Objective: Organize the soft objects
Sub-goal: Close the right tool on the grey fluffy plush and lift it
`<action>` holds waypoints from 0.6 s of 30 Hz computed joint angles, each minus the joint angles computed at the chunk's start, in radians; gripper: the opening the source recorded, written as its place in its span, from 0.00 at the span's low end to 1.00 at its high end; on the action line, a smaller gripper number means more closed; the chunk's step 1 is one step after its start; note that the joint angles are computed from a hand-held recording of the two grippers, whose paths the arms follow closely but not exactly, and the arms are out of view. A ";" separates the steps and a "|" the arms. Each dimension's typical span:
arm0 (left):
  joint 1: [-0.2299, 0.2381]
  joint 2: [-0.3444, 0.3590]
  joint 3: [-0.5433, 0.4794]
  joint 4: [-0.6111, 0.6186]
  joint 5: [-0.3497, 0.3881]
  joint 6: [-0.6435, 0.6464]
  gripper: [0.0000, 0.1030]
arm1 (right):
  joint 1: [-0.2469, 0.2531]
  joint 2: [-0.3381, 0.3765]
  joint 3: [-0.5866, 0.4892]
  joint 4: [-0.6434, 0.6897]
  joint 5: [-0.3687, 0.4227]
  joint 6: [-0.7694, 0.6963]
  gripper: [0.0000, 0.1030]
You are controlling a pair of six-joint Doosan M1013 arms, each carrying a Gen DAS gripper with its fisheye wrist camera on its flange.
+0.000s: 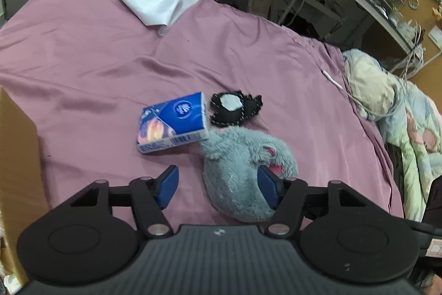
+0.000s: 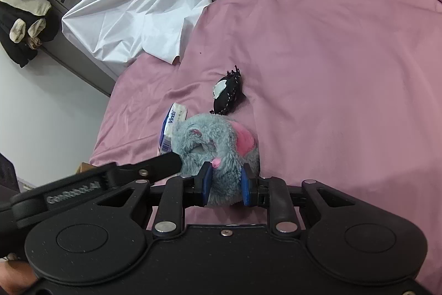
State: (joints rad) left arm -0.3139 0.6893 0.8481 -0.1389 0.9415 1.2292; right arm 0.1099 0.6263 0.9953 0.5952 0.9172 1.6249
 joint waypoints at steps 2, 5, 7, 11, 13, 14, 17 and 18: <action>0.001 0.005 -0.004 -0.021 0.002 0.010 0.55 | -0.001 -0.001 0.003 -0.007 -0.001 0.013 0.21; 0.002 0.018 -0.021 -0.025 0.020 -0.007 0.49 | -0.002 -0.001 0.004 0.002 0.003 0.001 0.21; 0.005 0.023 -0.023 -0.049 0.027 -0.009 0.45 | -0.002 0.001 0.003 0.004 0.008 0.000 0.21; 0.006 0.022 -0.014 -0.074 0.022 -0.006 0.39 | -0.009 0.011 -0.013 0.023 0.025 0.037 0.28; 0.006 0.019 -0.007 -0.082 0.013 0.002 0.34 | -0.007 0.013 -0.019 0.012 0.016 0.038 0.28; 0.007 0.018 -0.005 -0.088 0.011 -0.001 0.34 | -0.007 0.015 -0.022 0.012 0.014 0.040 0.28; 0.011 0.018 -0.003 -0.106 0.017 -0.013 0.34 | -0.005 0.026 -0.037 0.012 0.017 0.055 0.28; 0.011 0.018 -0.003 -0.105 0.018 -0.016 0.33 | -0.004 0.027 -0.036 0.010 0.012 0.057 0.28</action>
State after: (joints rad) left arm -0.3027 0.7074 0.8450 -0.2444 0.9595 1.2129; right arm 0.1058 0.6534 0.9593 0.6054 0.9295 1.6817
